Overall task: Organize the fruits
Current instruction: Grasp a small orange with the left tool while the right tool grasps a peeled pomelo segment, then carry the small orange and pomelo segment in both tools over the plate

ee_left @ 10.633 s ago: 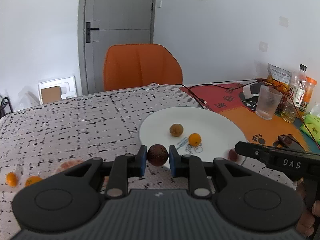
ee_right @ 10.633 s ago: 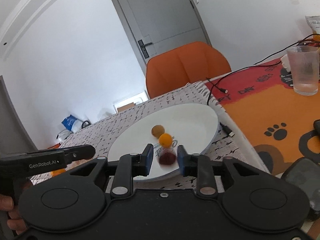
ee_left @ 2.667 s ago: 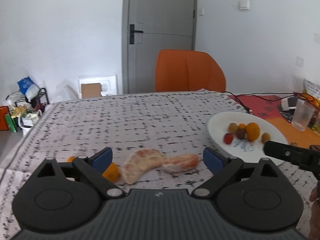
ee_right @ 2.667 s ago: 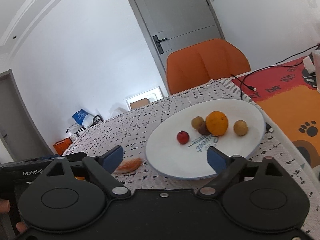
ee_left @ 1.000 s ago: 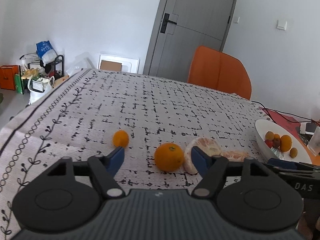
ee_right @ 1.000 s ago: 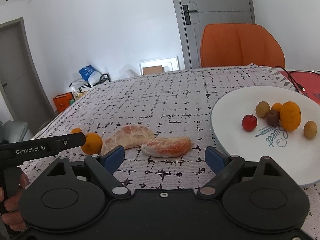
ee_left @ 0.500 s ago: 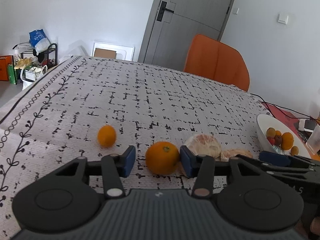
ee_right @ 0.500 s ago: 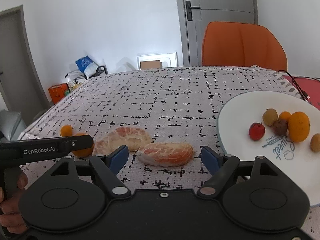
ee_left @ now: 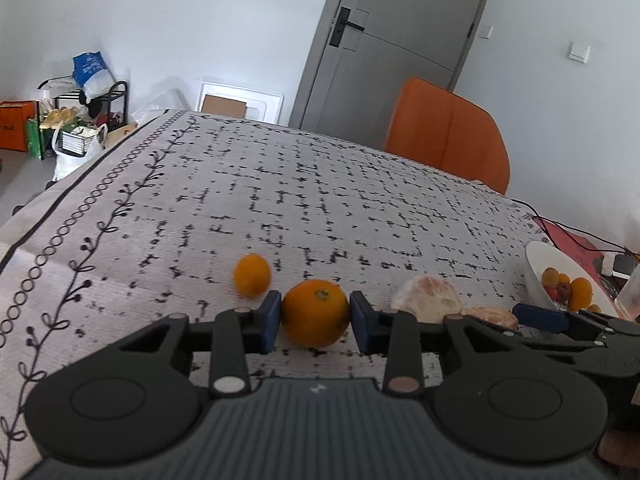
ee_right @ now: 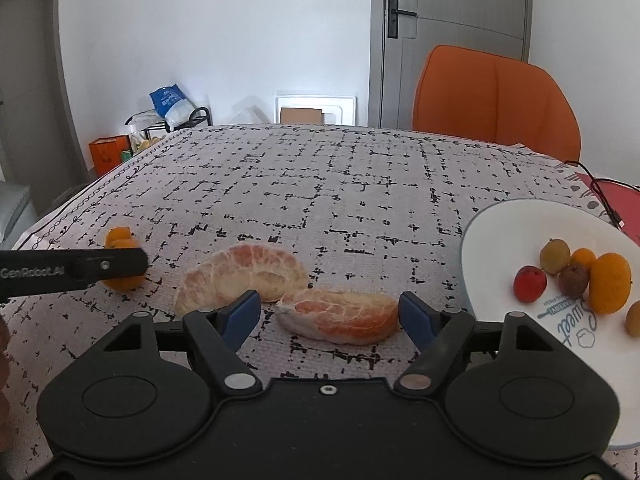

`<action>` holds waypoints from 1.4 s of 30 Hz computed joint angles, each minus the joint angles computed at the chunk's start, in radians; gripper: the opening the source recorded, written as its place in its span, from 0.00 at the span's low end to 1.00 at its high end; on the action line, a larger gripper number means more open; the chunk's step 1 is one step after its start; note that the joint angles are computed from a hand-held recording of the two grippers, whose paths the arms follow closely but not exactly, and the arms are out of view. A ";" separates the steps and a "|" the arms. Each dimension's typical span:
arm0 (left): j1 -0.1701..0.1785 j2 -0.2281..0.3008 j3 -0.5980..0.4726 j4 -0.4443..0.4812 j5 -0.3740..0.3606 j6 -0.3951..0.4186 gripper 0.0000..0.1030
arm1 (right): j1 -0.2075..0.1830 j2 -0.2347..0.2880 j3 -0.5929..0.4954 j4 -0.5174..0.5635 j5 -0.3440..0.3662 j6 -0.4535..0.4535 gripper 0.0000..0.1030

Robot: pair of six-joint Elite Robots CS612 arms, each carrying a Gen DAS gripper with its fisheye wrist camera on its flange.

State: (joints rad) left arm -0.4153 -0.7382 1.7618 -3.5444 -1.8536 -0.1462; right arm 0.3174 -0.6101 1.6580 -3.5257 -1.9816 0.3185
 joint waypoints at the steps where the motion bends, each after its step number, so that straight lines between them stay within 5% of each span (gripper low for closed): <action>1: 0.002 -0.001 0.002 -0.001 0.001 -0.001 0.35 | 0.002 0.003 -0.005 0.007 -0.010 -0.009 0.73; 8: 0.011 -0.005 0.012 -0.009 0.011 -0.006 0.35 | 0.013 0.013 -0.021 0.020 -0.063 -0.050 0.62; 20: 0.010 -0.015 0.038 -0.038 0.001 0.000 0.35 | 0.015 -0.007 0.029 -0.059 0.044 -0.025 0.61; 42: -0.036 -0.045 0.067 -0.062 -0.022 0.062 0.35 | 0.005 -0.039 0.122 -0.282 -0.003 0.025 0.60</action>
